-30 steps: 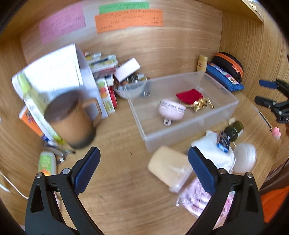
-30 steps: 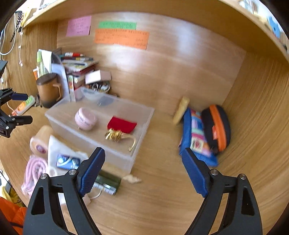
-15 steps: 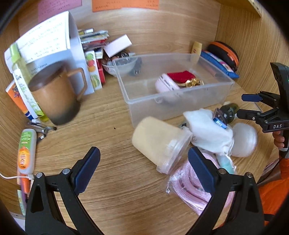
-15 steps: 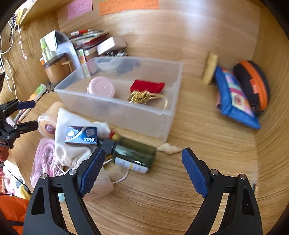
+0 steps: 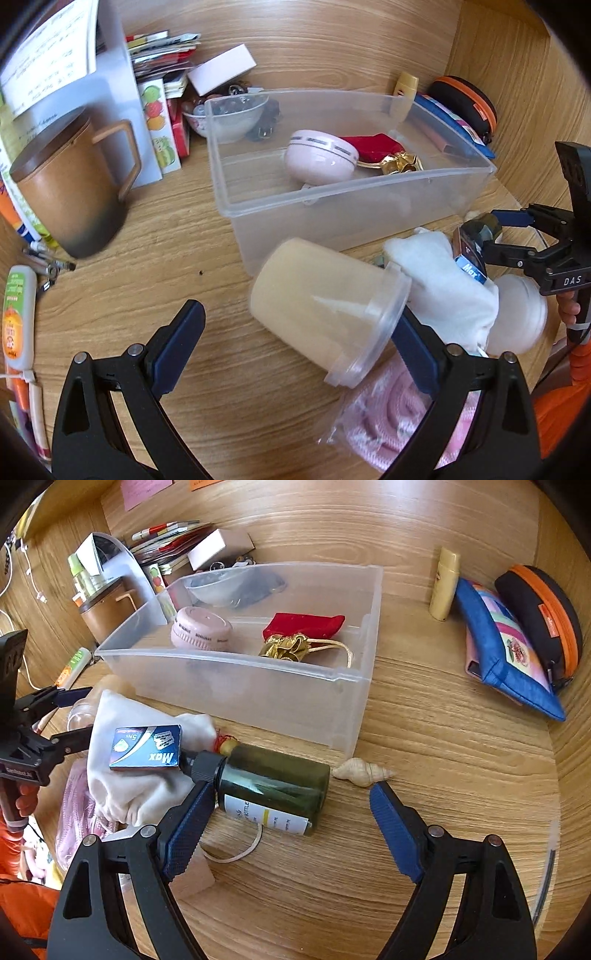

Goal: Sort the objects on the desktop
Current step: 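Move the right gripper to the green bottle while the left reaches the cream jar, then grasp the green glass bottle with the right gripper while the left grasps the cream jar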

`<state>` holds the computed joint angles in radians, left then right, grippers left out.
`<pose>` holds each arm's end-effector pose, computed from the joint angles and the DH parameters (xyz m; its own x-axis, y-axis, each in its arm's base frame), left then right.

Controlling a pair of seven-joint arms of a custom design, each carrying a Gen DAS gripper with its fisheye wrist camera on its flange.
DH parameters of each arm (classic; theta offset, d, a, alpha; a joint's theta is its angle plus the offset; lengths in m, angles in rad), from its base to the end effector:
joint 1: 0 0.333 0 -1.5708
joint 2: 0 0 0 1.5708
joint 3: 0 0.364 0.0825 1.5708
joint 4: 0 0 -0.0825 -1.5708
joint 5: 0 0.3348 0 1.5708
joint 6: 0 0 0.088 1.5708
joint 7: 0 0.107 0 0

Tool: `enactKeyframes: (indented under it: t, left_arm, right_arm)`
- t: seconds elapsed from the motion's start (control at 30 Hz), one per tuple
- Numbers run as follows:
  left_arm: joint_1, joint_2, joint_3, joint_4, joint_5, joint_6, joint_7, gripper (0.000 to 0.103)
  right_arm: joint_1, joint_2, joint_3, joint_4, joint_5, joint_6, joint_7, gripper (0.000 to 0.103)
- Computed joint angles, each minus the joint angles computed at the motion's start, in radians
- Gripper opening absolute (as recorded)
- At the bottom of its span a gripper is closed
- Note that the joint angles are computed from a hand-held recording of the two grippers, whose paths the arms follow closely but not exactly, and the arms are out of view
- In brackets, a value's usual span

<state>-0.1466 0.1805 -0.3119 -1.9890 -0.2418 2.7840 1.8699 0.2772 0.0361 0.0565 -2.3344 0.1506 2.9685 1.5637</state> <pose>0.5493 -0.2443 0.5222 -0.5310 -0.8436 0.0796 -0.7027 0.3860 -0.5976 0.4952 0.1605 0.4718 0.2279 -0.9683 -0.1026 -0.8205 -0.1342 -0.5557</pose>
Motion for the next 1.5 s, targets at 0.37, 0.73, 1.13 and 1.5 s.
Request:
enactKeyframes:
  t: [0.37, 0.73, 1.13, 1.5]
  left_arm:
    - [0.023, 0.032, -0.040, 0.037, -0.079, -0.010, 0.041, 0.084]
    - [0.017, 0.037, -0.046, 0.010, -0.073, 0.073, 0.041, 0.074]
    - [-0.001, 0.000, -0.001, -0.053, 0.019, 0.156, -0.083, 0.065]
    - [0.004, -0.044, 0.028, -0.116, 0.154, 0.249, -0.257, 0.065]
  right_arm:
    - [-0.008, 0.019, 0.016, 0.015, 0.175, -0.011, -0.150, 0.061]
    - [0.011, 0.034, -0.006, 0.020, 0.029, 0.026, -0.046, 0.060]
    - [0.012, -0.015, -0.007, -0.020, -0.022, 0.081, -0.049, 0.053]
    - [-0.048, -0.073, 0.016, -0.068, -0.220, 0.120, 0.138, 0.049]
